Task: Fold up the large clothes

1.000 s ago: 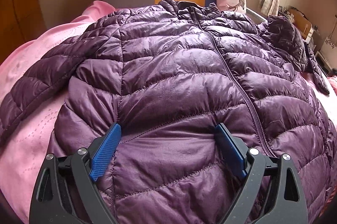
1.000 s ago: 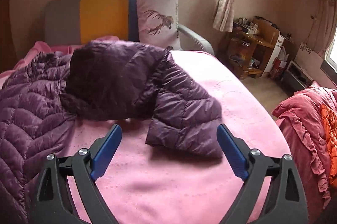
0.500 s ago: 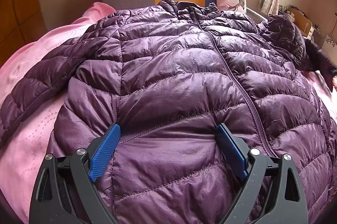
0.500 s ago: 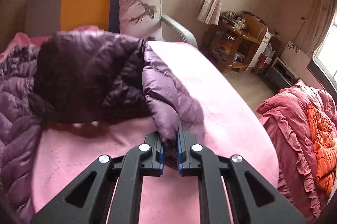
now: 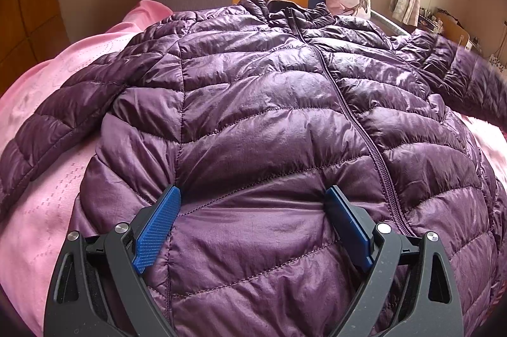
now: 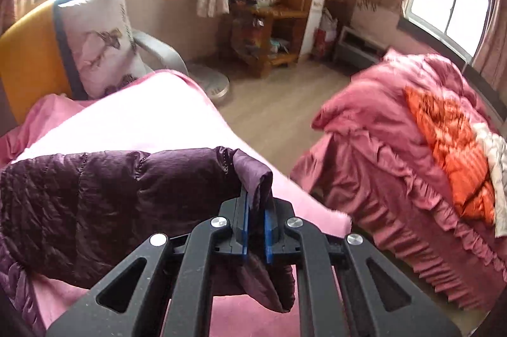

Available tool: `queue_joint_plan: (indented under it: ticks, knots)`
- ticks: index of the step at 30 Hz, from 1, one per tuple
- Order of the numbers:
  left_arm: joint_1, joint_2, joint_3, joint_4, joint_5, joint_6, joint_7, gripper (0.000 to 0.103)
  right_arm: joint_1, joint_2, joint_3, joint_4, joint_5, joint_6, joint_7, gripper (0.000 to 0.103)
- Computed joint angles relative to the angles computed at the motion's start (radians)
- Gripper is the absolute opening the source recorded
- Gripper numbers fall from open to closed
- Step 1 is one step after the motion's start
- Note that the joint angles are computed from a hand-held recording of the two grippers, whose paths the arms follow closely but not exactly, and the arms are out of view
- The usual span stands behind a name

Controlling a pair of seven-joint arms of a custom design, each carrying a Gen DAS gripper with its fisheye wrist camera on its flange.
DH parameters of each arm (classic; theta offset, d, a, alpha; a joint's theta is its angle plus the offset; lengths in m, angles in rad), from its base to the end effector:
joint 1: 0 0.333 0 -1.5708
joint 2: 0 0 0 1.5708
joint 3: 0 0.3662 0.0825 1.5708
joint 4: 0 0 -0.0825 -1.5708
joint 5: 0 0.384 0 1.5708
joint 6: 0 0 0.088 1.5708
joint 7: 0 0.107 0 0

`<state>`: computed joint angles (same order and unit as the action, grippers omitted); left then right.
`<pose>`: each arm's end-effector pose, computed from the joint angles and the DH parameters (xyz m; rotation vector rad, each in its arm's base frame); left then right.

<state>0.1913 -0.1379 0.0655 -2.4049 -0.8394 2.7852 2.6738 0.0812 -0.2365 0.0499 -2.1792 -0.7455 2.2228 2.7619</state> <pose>0.4737 0.1600 0.4628 -1.7400 1.9684 -0.7312 0.4976 0.0461 0.5751 -1.2069 2.5176 -1.0016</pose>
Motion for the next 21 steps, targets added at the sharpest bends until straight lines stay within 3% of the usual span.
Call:
queue_joint_plan:
  ticks: [5,7,8,10,12,13,17,19,20,21]
  knots:
    - [0.017,0.007,0.000,0.019,0.060,-0.037,-0.039,0.091,0.015,0.146,-0.014,0.033,0.064,-0.082,-0.005,0.011]
    - [0.031,0.003,-0.003,0.033,0.119,-0.073,-0.088,0.091,0.032,0.151,-0.003,0.038,0.011,-0.127,0.054,0.032]
    - [0.037,-0.002,-0.001,0.043,0.142,-0.102,-0.102,0.091,0.044,0.148,0.006,0.044,-0.019,-0.166,0.082,0.060]
    - [0.035,-0.012,0.008,0.056,0.128,-0.123,-0.084,0.091,0.078,0.137,0.041,0.067,-0.162,-0.257,0.158,0.076]
    - [0.025,-0.017,0.015,0.072,0.076,-0.094,-0.040,0.091,0.111,0.122,0.058,0.079,-0.269,-0.234,0.168,0.082]
    - [0.020,-0.012,0.019,0.087,0.047,-0.087,-0.026,0.091,0.113,0.115,0.072,0.084,-0.291,-0.172,0.170,0.082]
    - [0.018,0.034,0.010,0.149,-0.009,-0.036,-0.011,0.091,0.171,0.190,0.043,0.143,-0.235,0.302,0.087,0.081]
    - [0.018,0.062,0.007,0.177,-0.049,-0.015,0.019,0.091,0.196,0.290,0.049,0.213,-0.088,0.479,-0.042,0.073]
    - [0.023,0.081,0.002,0.192,-0.046,0.002,0.014,0.091,0.205,0.355,0.065,0.258,0.044,0.550,-0.167,0.068]
    - [0.029,0.093,-0.003,0.199,-0.038,0.011,0.006,0.091,0.211,0.412,0.087,0.302,0.142,0.578,-0.267,0.068]
